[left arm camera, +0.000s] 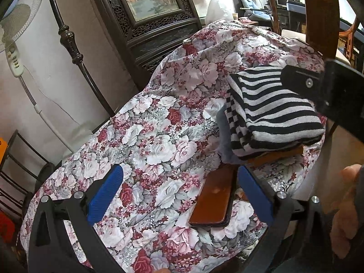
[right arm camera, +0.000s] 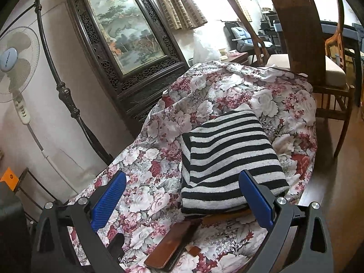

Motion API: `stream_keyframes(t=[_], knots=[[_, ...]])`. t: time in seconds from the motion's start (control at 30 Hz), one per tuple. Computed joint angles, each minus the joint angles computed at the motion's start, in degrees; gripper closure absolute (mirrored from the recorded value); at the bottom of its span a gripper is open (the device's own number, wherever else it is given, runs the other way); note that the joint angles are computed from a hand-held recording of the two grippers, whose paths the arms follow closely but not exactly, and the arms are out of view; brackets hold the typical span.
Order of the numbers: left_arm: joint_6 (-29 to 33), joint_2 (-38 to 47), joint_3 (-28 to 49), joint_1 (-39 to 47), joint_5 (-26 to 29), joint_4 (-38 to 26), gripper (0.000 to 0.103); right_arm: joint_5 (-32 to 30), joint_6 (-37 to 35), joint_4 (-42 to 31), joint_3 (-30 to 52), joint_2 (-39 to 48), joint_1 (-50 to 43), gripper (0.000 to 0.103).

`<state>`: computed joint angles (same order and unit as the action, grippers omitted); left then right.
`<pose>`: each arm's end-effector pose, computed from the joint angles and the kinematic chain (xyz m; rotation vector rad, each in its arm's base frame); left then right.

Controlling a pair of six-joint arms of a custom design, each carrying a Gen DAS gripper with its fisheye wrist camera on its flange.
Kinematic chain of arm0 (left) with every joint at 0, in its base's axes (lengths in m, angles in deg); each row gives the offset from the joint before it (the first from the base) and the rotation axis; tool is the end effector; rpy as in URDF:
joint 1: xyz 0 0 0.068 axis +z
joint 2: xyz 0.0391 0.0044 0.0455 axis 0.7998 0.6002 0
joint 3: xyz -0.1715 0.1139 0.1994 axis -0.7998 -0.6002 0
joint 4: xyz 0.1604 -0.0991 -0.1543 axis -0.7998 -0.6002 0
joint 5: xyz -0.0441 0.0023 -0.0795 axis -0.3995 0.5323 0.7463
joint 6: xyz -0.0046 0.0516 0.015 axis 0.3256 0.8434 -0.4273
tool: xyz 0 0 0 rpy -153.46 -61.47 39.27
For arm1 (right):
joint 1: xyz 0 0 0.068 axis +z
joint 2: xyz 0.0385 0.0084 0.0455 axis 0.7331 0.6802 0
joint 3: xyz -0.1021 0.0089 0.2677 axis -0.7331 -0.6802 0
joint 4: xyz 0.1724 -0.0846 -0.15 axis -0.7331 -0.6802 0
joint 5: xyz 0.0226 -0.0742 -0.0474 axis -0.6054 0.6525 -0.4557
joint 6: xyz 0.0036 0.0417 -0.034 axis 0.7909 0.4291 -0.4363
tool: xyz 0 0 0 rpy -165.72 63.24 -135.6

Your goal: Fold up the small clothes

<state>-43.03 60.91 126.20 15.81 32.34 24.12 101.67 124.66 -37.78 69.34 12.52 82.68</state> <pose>0.3124 -0.2244 0.3936 0.7255 2.2599 0.1073 0.2578 0.1556 0.3894 0.7359 1.9912 0.1136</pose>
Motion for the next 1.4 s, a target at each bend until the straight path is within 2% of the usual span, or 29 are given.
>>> stream_keyframes(t=[0.27, 0.43, 0.53, 0.63, 0.77, 0.83, 0.9, 0.97, 1.03, 1.1, 1.13, 1.2, 1.23, 1.3, 1.33, 1.4], knots=[[-1.14, 0.09, -2.25, -0.11, 2.83, 2.04, 0.005, 1.53, 1.47, -4.01, 0.27, -0.38, 0.60, 0.004], [-4.61, 0.06, -5.16, 0.29, 5.24, 3.74, 0.005, 3.26, 1.26, -8.26, 0.76, 0.07, 1.51, 0.004], [-7.18, 4.51, 1.17, 0.62, 8.04, -1.05, 0.005, 4.72, 2.33, -13.24, 0.55, 0.26, 1.63, 0.004], [-9.37, 6.68, 5.68, 0.10, 8.93, -2.47, 0.005, 6.45, 6.84, -18.60, -1.13, -1.07, 2.22, 0.004], [-12.51, 6.69, 7.06, -0.47, 12.12, -3.52, 0.005, 9.83, 14.81, -24.08, -4.75, -4.80, 4.86, 0.004], [-13.20, 5.24, 4.52, -1.20, 13.68, -3.02, 0.005, 12.87, 19.76, -26.54, -6.20, -7.43, 8.88, 0.004], [-12.74, 3.82, 2.14, -2.36, 13.54, -2.41, 0.005, 15.39, 24.43, -31.61, -4.09, -7.18, 12.01, 0.003], [-10.31, 0.77, -3.03, -4.06, 10.67, 1.24, 0.005, 15.76, 24.84, -34.92, 0.12, -6.09, 12.54, 0.003], [-8.11, -1.09, -6.02, -5.28, 6.48, 3.61, 0.004, 15.61, 22.95, -33.00, 1.09, -6.73, 12.39, 0.003], [-7.43, -1.96, -6.86, -5.72, 4.26, 4.74, 0.004, 16.00, 19.96, -23.72, -5.97, -9.73, 11.56, 0.003], [-7.80, -2.56, -7.79, -5.46, 5.70, 5.69, 0.004, 13.31, 20.47, -23.07, -7.76, -8.80, 9.71, 0.003], [-7.68, -1.38, -5.77, -4.54, 10.15, 4.20, 0.004, -1.21, 15.79, -26.08, -4.83, -5.87, 1.94, 0.004], [-7.48, -0.47, -4.89, -4.89, 10.63, 3.51, 0.004, -3.44, 13.77, -24.26, -5.87, -7.64, 0.69, 0.004], [-7.84, 0.72, -3.75, -6.09, 7.90, 2.70, 0.004, 3.46, 21.47, -21.30, -11.84, -13.98, 4.15, 0.003], [-7.78, 1.06, -3.31, -6.54, 6.96, 2.43, 0.004, 4.27, 23.84, -21.51, -12.65, -14.87, 4.57, 0.003], [-7.30, 1.33, -2.96, -7.50, 4.71, 2.42, 0.004, 0.11, 22.16, -19.82, -13.83, -16.42, 2.14, 0.003]])
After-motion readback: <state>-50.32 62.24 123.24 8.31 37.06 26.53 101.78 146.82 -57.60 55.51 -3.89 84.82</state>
